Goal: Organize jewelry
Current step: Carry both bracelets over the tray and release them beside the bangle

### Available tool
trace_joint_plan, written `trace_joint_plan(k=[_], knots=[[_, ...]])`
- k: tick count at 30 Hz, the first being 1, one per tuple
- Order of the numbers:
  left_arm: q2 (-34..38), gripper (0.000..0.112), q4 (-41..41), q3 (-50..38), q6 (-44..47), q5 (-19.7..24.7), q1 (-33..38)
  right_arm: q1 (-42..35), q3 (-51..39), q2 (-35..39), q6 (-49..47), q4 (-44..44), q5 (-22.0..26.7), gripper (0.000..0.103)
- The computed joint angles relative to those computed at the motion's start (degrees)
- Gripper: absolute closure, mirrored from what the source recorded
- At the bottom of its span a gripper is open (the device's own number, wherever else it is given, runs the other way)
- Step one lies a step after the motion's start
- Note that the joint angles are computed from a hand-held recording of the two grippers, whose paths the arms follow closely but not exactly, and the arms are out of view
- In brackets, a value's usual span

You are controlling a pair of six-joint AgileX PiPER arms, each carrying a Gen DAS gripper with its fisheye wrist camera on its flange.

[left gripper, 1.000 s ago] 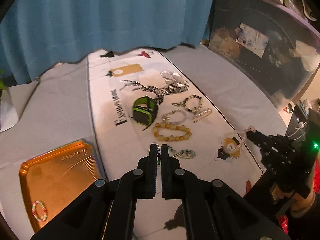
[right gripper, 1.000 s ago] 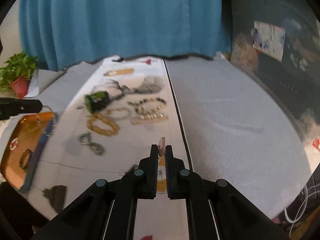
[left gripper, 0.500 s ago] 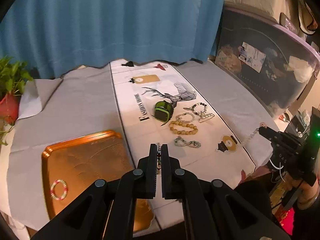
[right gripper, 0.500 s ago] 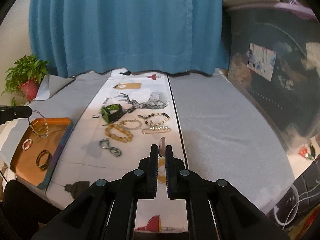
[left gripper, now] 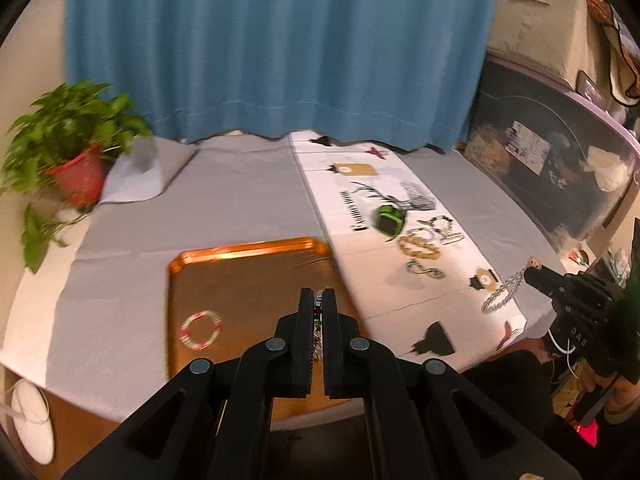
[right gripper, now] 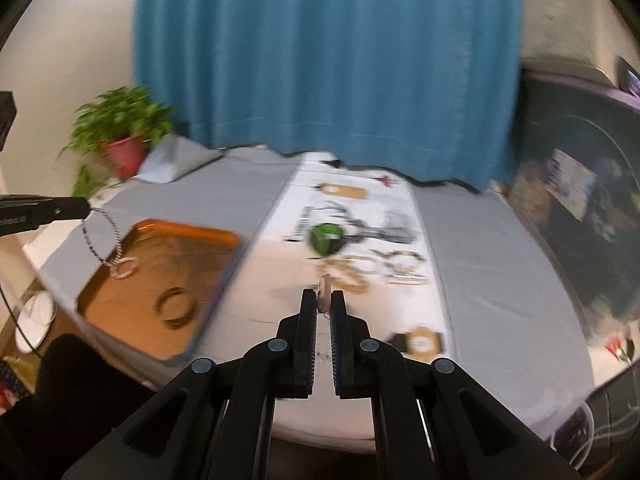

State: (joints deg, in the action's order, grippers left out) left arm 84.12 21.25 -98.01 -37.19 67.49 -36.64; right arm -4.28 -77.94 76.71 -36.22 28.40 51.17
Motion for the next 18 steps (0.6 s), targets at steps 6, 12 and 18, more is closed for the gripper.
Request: trace_joint_plan(k=[6,12,18], knots=[[-7.9,0.111,-0.1,9.5,-1.4,-1.7,3.3,12.0,0.2,-1.0,6.6,-5.3,-1.2,0.096],[-11.8,0.111,-2.9,14.8,0.7,-3.9,8.2,20.8,-1.7,1.3,12.4,-9.0,-2.5,0.096],[-12.8,0.111,-7.2,18.6,4.4,-7.2,13.4,27.0,-3.5,4.9,16.6,-11.7,-4.1,0.096]])
